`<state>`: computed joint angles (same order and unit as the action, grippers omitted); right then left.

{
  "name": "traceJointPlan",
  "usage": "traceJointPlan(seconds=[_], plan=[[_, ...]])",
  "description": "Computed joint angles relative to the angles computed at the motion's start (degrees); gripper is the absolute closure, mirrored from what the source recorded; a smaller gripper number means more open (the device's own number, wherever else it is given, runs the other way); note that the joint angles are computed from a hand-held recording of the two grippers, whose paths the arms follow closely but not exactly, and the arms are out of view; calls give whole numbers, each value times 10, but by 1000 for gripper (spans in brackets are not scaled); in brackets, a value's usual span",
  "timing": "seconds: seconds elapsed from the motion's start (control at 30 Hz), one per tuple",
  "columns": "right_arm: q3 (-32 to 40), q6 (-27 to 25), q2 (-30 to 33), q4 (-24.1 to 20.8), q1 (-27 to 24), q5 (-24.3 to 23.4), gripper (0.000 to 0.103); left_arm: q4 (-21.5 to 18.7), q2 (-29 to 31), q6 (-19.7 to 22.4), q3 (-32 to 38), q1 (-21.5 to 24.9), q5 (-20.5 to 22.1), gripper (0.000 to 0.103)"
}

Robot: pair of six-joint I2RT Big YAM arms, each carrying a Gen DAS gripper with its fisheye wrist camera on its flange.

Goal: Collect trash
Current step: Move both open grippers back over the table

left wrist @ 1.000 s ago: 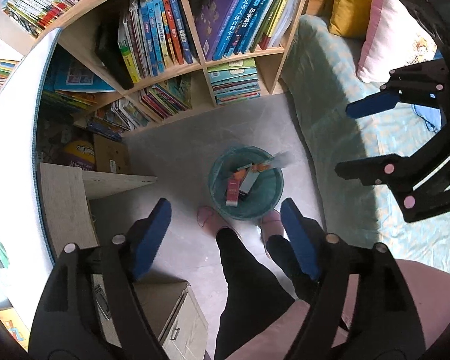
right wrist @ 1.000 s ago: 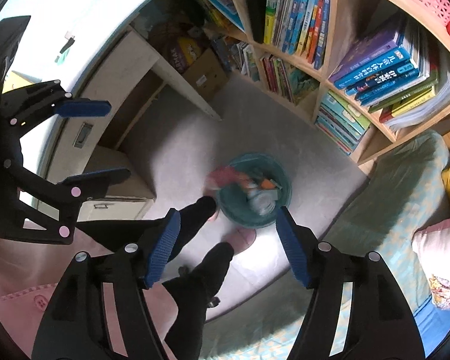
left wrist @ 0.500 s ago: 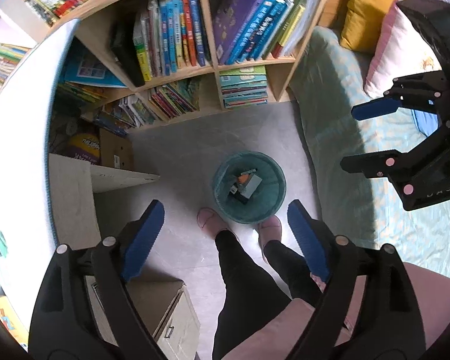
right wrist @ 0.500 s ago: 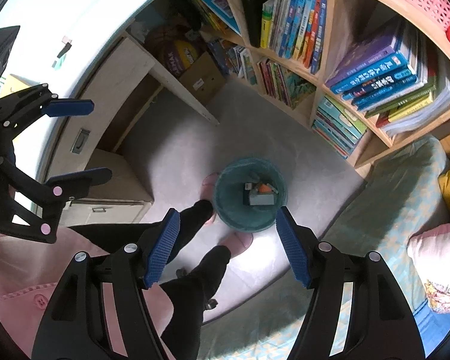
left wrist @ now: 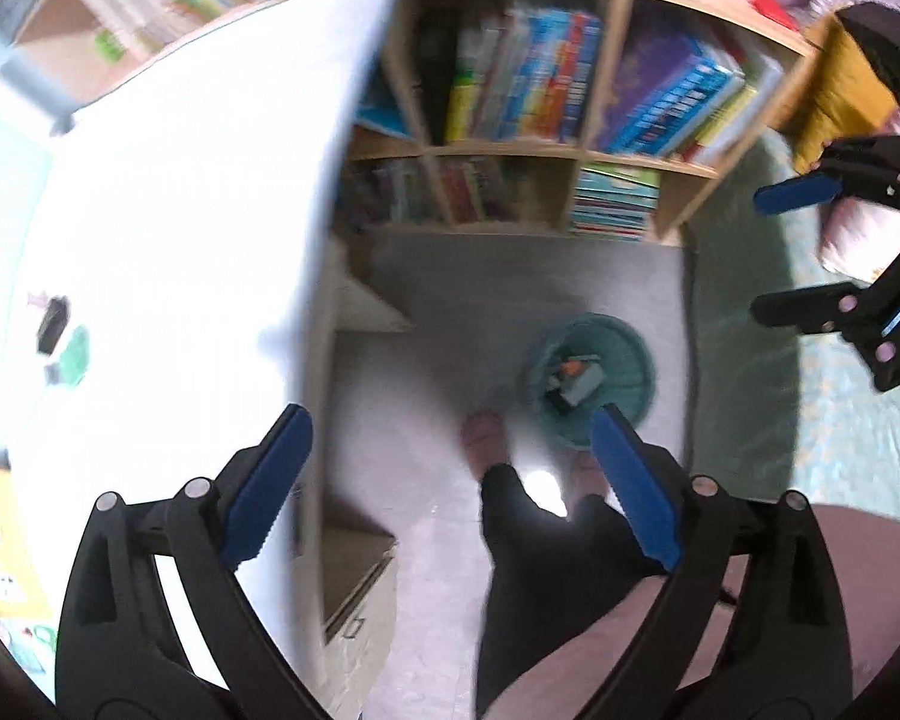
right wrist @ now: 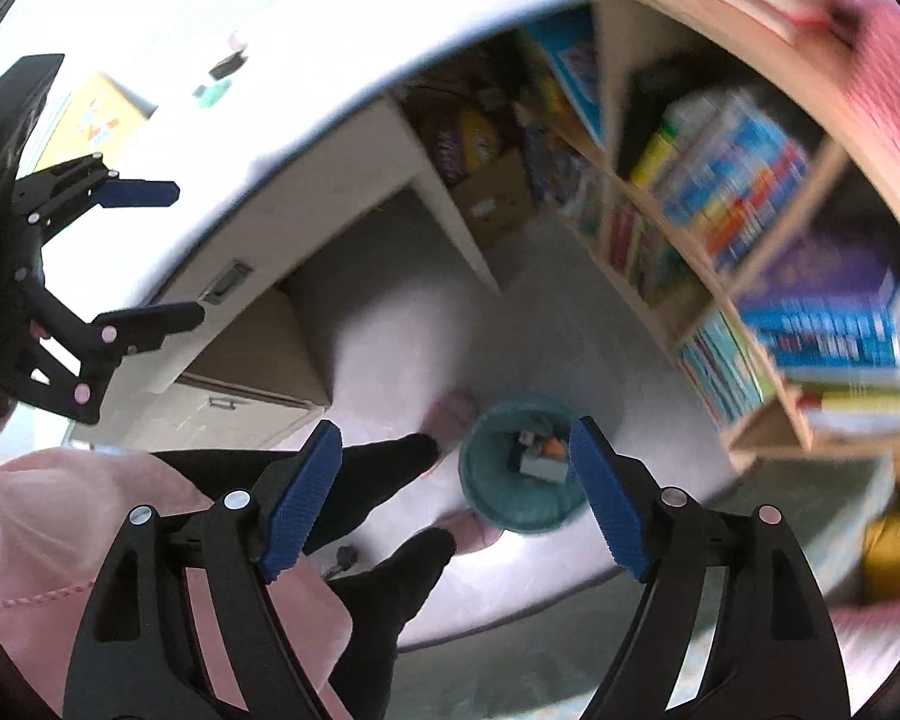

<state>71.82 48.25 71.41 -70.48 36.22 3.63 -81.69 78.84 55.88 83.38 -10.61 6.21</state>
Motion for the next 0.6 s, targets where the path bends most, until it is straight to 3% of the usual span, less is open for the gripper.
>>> traceJointPlan(seconds=[0.17,0.3,0.6], plan=[[109,-124,94,4,-22,-17,21,2,60,3,72,63,-3,9],[201,-188,170,-1,-36,-33,21,-7,117,6,143,103,-7,7],[467,-290,365,-81,-55,-53,21,-36,239,12,302,162,-9,7]])
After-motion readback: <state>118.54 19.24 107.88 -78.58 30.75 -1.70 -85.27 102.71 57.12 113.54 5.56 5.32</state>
